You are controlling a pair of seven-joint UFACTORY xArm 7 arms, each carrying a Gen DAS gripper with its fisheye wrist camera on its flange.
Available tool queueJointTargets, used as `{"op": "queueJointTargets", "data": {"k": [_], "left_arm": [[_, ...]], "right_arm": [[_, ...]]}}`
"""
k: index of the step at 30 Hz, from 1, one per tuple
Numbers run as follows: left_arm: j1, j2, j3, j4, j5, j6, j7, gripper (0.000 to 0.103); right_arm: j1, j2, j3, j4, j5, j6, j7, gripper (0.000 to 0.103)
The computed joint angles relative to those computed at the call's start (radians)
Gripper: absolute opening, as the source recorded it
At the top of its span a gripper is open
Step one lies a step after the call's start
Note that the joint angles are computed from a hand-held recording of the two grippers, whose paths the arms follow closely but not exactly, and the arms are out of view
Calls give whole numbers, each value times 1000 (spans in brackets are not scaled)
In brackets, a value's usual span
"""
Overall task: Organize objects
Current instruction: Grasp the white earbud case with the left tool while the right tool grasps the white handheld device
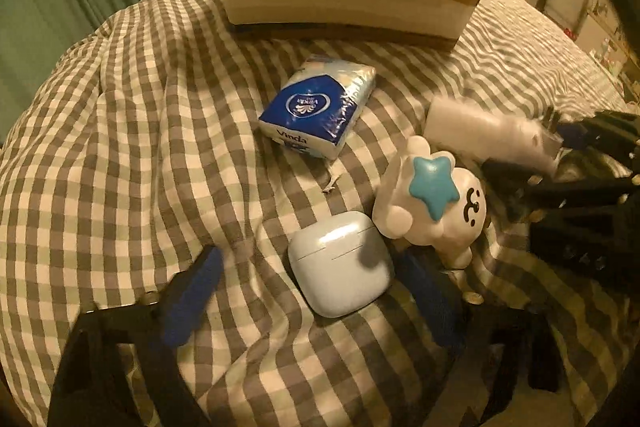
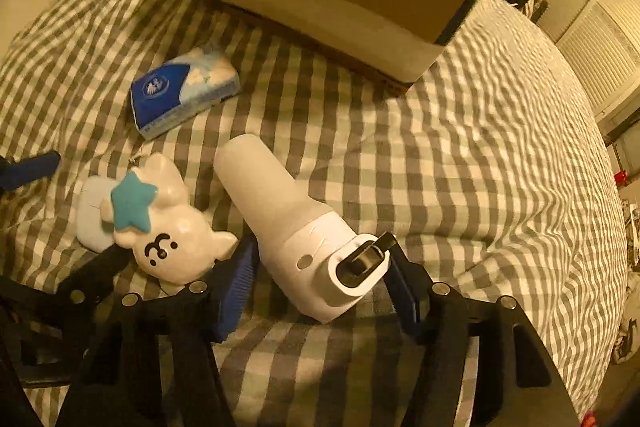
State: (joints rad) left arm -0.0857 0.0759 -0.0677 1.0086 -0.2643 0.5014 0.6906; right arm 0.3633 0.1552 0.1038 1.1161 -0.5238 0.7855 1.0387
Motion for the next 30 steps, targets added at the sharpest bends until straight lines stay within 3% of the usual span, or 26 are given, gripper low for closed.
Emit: {"op": "queueJointTargets", "data": {"k": [4,9,11,12,17,24,30], "left_arm": [[-8,10,-7,3,16,9,10,73],[-26,49,-2,23,143,20,-67,73],[-17,48,-5,26,123,24,-59,65],[-16,43,-4,20,126,14,-65,55],[-3,17,2,17,110,38,-69,55],[21,-48,22,18,33,119,-50,55],[37,-159,55,-5,-24,167,16,55]], "right_arm": [[-13,-49,-4,-59,-9,-53,61,59],[-26,-76,8,-86,-23,-66,98,59],[-28,-85,13,-94,-29,-68,110,59],[-30,-84,13,-95,-34,-74,117,59],[-44,-96,10,-116,-52,-109,150,59],[-33,-120,29,-105,-132,-62,205,59],[-47,-216,54,-149,-102,-38,215,59]]}}
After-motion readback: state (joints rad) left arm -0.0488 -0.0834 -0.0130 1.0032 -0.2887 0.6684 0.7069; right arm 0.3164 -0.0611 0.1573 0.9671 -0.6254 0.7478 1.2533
